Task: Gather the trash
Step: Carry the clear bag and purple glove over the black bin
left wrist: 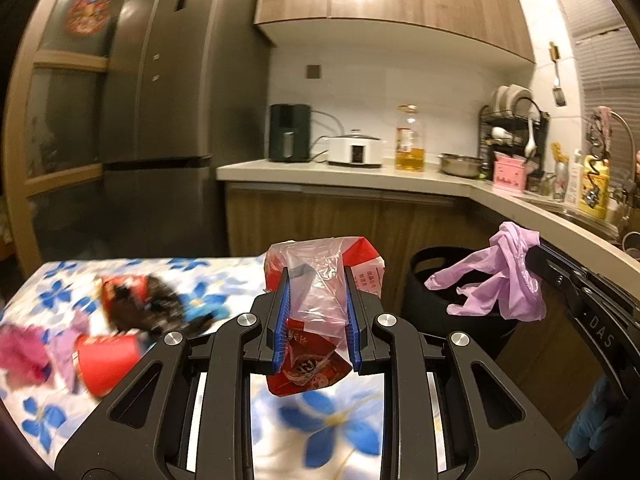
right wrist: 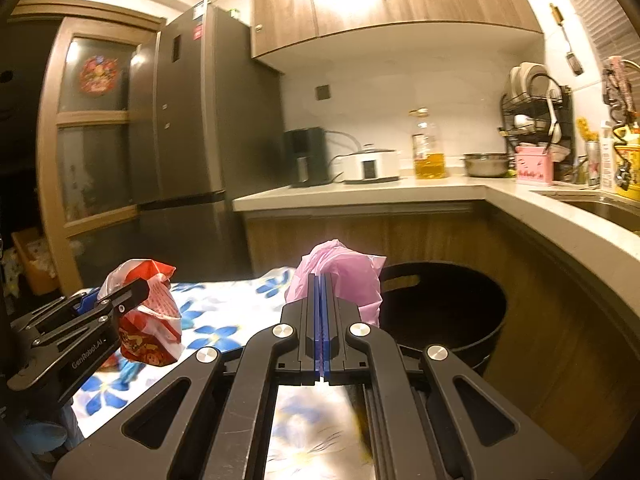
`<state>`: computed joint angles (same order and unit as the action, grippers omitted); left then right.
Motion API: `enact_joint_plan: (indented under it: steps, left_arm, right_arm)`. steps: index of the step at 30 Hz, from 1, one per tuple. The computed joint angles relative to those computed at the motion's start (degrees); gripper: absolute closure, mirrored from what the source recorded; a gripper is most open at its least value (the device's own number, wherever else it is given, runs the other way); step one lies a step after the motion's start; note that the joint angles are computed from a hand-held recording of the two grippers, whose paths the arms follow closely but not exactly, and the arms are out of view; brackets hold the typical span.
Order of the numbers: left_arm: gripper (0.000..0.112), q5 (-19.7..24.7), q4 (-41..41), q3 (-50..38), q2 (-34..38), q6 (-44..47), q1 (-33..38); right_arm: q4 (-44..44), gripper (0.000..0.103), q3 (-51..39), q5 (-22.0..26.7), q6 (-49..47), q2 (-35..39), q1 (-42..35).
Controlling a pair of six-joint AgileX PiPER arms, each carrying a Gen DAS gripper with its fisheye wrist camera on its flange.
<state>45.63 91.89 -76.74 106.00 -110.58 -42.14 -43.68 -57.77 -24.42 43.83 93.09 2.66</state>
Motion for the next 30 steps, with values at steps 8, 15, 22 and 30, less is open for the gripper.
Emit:
enact_joint_plan:
  steps: [8, 15, 22, 30]
  left_arm:
    - [0.09, -4.9, -2.6, -16.6, 9.7, 8.8, 0.5]
    - [0.09, -8.9, -9.1, -31.4, 18.0, 18.5, 1.2]
    - [0.09, -10.3, -20.2, -47.3, 26.9, 32.6, 1.7]
    - [0.09, -9.1, -31.2, -62.7, 35.4, 45.3, 2.1]
  right_arm:
    - [3.6, 0.101, -5.6, 0.8, -2.1, 3.5, -4.1]
    - [2.2, 0.101, -10.5, 1.7, 0.2, 6.6, -6.8]
    - [-1.3, 0.101, -13.5, 1.5, 4.0, 9.3, -8.7]
    - [-3.4, 0.101, -16.3, 1.3, 5.5, 11.1, -9.6]
